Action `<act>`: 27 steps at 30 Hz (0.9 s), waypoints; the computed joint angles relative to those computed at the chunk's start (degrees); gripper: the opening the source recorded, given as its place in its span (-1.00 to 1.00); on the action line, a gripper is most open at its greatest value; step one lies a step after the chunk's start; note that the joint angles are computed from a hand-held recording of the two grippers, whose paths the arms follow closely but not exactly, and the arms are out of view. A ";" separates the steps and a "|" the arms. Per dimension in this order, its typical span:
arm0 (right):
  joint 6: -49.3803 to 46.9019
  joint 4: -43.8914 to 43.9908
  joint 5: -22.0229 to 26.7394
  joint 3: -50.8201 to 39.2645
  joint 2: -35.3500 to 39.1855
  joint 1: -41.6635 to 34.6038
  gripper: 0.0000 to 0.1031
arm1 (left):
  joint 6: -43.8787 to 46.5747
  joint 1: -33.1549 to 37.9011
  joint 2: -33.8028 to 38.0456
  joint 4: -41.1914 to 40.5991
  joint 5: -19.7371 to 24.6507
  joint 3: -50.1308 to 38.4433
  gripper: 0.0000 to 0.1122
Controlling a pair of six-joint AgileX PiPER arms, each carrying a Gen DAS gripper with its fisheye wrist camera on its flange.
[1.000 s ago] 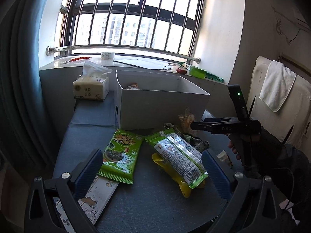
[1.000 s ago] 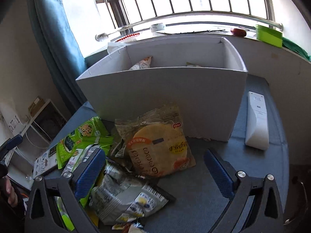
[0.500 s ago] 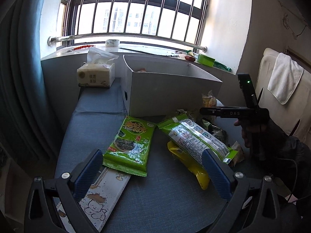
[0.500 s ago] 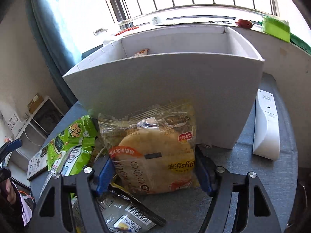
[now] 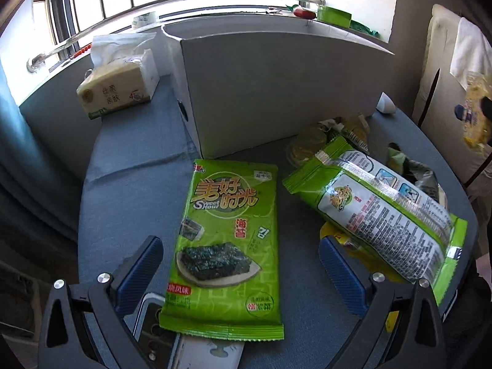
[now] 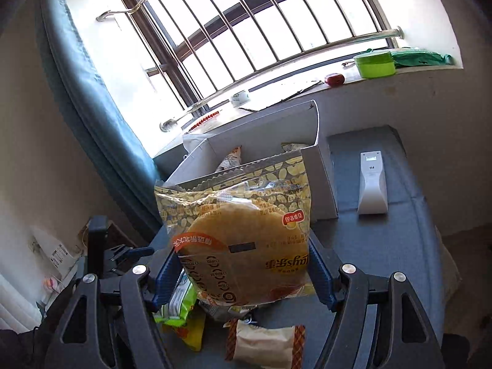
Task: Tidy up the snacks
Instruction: 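Grasp the green seaweed packet with the left gripper while the right grasps the bread bun, then lower the seaweed packet and bread bun into the white box, open both grippers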
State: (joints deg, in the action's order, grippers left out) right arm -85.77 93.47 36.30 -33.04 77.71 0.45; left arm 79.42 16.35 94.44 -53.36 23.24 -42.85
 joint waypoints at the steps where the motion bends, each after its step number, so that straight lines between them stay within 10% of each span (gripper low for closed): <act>1: 0.33 -0.26 0.85 1.07 -0.92 -0.55 0.49 | -2.76 -0.64 1.09 2.59 -0.56 -1.05 0.83; 6: -1.01 1.21 2.70 5.17 -3.37 -2.44 0.49 | -9.99 -0.67 4.15 9.07 -0.65 -3.90 0.18; 12: -1.49 2.01 1.16 5.40 -2.94 -0.84 0.49 | 0.97 4.68 -3.37 -2.84 1.64 0.97 0.10; 23: 4.99 1.01 -0.08 -5.62 1.42 2.36 0.49 | 4.29 13.09 -16.96 -19.07 23.22 -2.45 0.10; 27: 9.38 -1.13 -0.64 -17.01 7.00 4.36 0.49 | -6.56 3.24 -11.09 -20.51 17.57 -12.33 0.10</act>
State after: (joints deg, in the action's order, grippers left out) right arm -76.39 92.34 35.65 -50.05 84.71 4.81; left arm 72.86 19.58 83.35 -73.87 40.81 -55.18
